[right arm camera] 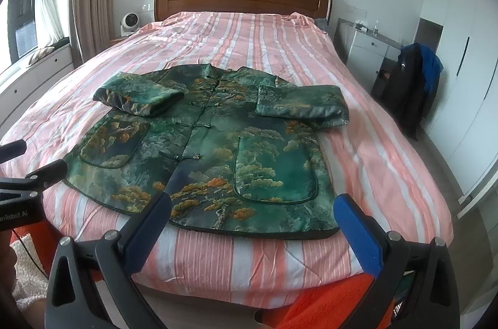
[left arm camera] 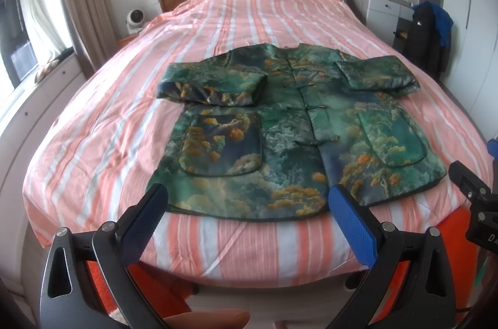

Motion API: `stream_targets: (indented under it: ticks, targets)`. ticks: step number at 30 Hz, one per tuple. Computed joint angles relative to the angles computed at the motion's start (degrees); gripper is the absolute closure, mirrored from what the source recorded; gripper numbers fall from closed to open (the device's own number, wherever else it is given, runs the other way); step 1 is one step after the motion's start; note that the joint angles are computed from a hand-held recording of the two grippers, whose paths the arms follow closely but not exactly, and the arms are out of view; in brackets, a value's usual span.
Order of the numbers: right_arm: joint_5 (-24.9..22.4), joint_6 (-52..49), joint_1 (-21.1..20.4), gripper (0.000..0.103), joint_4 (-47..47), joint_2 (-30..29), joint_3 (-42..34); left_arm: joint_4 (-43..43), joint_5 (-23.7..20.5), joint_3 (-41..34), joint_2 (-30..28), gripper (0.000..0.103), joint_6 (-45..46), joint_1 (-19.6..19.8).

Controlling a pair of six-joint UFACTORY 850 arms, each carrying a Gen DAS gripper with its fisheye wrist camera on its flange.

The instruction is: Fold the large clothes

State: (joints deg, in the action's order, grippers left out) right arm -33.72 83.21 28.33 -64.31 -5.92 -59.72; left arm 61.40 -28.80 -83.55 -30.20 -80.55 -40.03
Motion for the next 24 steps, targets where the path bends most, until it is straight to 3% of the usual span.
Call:
stream_targets:
  ticks: [24]
  targets:
    - [-1.7, 2.1, 0.0, 0.000, -1.3, -0.5, -0.2, 0.0, 0.3, 0.7, 0.2, 0.000, 0.2, 0.1]
